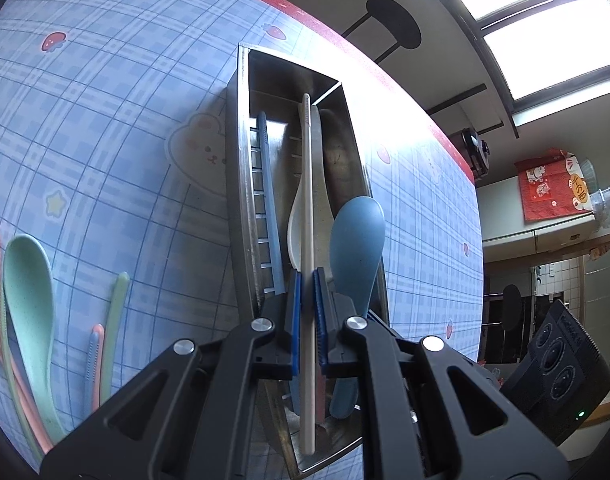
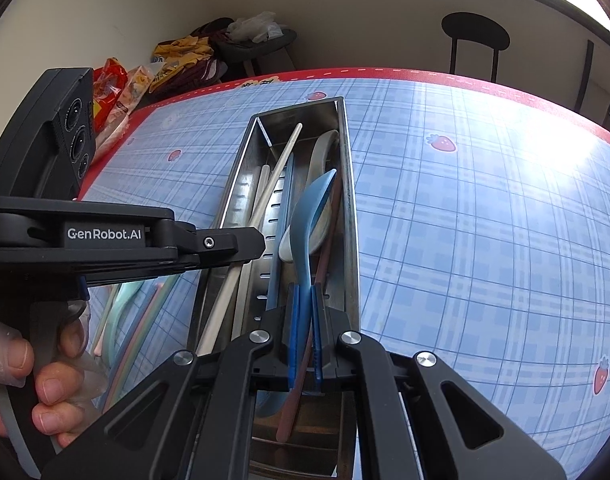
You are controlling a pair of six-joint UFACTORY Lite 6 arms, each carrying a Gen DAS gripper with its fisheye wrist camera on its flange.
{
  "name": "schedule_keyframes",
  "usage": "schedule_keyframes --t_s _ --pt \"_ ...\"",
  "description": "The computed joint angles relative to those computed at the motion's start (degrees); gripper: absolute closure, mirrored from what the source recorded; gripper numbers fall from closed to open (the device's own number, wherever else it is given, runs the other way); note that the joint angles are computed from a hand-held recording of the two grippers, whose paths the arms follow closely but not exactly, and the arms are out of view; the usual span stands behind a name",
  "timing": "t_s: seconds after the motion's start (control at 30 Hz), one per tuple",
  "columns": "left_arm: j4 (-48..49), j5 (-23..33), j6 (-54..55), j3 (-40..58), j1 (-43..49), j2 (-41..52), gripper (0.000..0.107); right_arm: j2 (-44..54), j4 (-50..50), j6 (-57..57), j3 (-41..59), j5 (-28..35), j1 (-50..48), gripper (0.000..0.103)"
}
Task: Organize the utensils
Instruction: 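Lower the beige chopstick into the steel tray while the right tool inserts the blue spoon, then open both tools in the tray and lift them away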
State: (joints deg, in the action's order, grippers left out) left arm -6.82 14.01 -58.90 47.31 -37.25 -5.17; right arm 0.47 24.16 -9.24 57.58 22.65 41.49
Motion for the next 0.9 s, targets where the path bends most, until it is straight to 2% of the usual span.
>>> schedule_keyframes --t_s 0.13,0.27,0.43,0.5,0.57,0.6,0.73,0.9 --pt "-3.59 -0.12 3.92 -0.28 0.65 -0.14 0.097 1.84 -2.82 3.08 1.93 0.16 0.59 0.096" --pt "-5.35 -0.02 5.82 -0.35 0.87 -0.59 0.094 2.44 -3.55 4.11 2.34 0.44 0.73 0.096" --pt "-2.48 1.18 3.74 -1.62 1.28 -3.79 0.091 2.97 -4.74 5.70 3.31 1.10 1.20 0.093" --pt "1.49 2.33 0.41 -1.96 1.06 -5.89 0.090 2.37 -4.72 5.88 3.32 1.44 1.47 0.084" --pt "6.58 4.03 -4.04 -2.45 0.72 -8.70 0.086 1.50 -6.12 7.34 3.40 1.63 2.07 0.069" --pt "9.04 5.11 -6.12 -2.81 0.54 -10.33 0.085 0.84 -7.28 8.54 3.24 1.76 2.42 0.067" --pt "16.72 10.74 -12.03 -3.95 -0.32 -17.11 0.079 -1.82 -8.94 11.47 2.70 2.79 3.45 0.047" --pt "25.88 20.91 -18.92 -4.47 -4.84 -25.13 0.061 -6.28 -13.14 17.89 0.64 3.77 6.19 0.026"
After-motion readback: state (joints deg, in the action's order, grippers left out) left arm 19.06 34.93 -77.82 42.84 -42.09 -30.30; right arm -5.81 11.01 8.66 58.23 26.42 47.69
